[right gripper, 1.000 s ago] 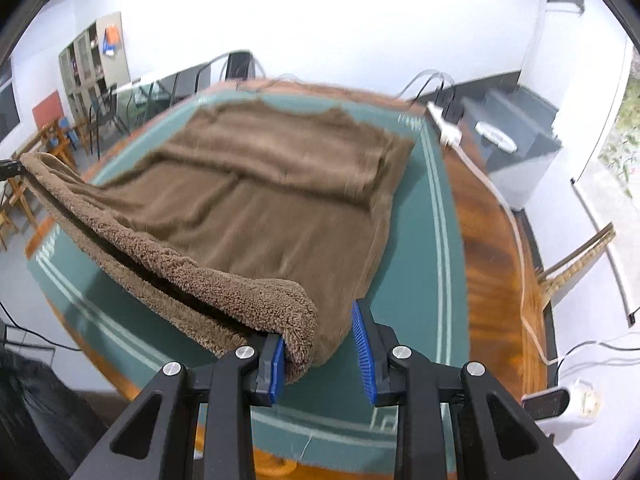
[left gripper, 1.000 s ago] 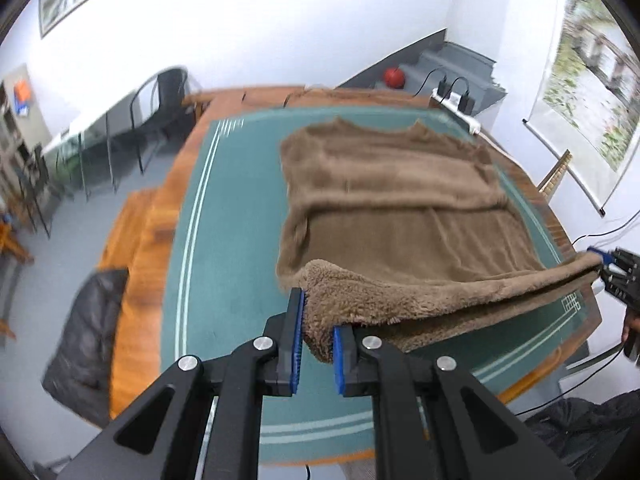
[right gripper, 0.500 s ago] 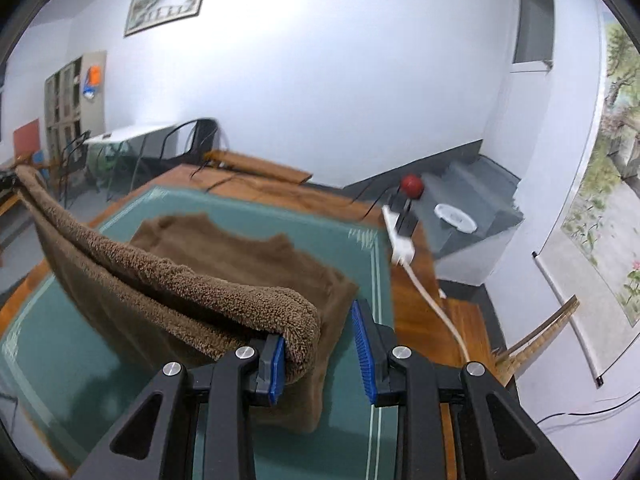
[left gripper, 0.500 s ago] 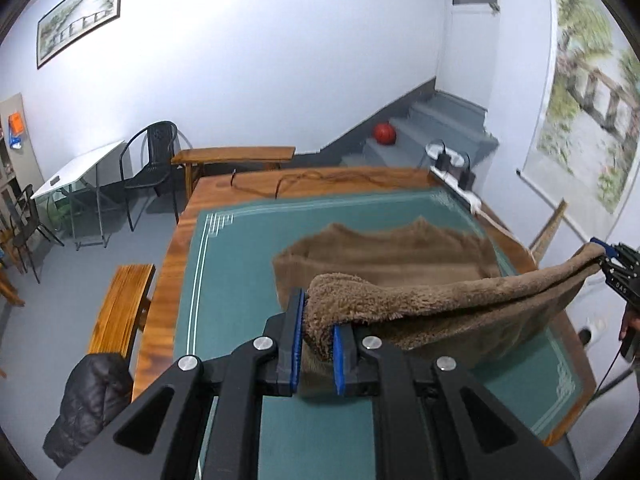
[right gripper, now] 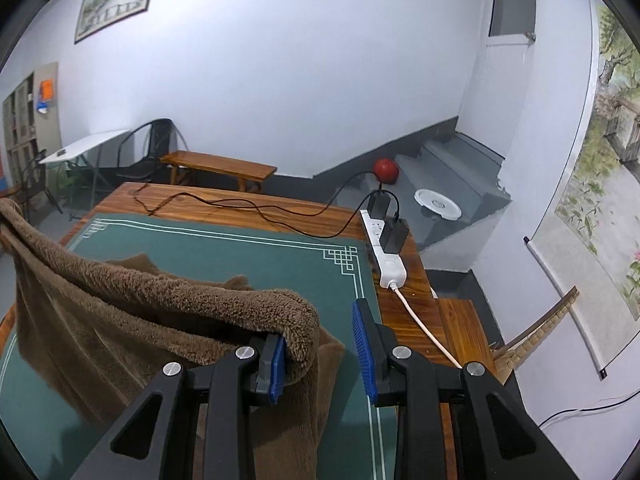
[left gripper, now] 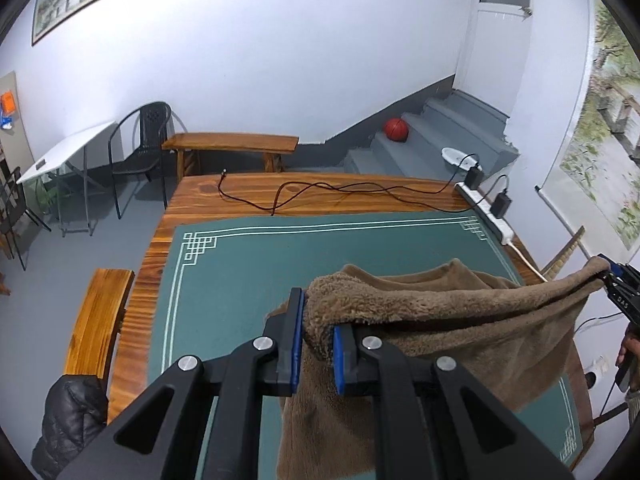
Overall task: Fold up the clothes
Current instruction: 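Lift the hem with both grippers and carry it over toward the collar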
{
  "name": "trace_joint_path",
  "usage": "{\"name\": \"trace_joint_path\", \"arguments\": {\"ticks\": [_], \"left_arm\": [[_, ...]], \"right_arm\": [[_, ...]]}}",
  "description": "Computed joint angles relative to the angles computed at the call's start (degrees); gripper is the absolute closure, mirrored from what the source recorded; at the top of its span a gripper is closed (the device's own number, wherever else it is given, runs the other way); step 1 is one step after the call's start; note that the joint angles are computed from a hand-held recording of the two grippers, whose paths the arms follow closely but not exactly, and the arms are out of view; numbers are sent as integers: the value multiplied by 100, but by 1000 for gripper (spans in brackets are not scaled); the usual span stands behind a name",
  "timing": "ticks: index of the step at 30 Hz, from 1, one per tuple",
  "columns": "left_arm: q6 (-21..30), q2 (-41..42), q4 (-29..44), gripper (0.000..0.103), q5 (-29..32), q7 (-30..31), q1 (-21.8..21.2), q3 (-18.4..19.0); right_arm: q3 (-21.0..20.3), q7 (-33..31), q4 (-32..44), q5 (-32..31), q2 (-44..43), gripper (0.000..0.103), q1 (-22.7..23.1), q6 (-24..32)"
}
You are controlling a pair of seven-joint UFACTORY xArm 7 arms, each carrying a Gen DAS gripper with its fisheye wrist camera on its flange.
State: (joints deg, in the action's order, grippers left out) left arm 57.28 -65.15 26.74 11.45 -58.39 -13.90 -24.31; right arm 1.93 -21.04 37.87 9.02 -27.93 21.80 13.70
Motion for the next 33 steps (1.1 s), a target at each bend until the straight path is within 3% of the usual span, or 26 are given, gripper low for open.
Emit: {"name": "trace_joint_path", "arguments": {"ticks": [10, 20, 29, 33], "left_arm": [[-1491, 1281, -409, 89, 238, 278, 569, 607], [-2453, 2555, -482, 89, 485, 286, 1011, 743], [-2925, 3664, -336, 88, 1016, -75, 1311, 681], [-2650, 3939, -182, 83, 1301, -280, 1308, 625]], "right_arm": [[774, 1345, 972, -952, 1704, 72, -767, -294], [768, 2654, 1520, -2190, 2702, 72, -763, -200], [522, 3033, 1911, -2374, 3408, 72, -528, 30], [541, 2803, 2052, -2074, 3652, 71, -514, 246]]}}
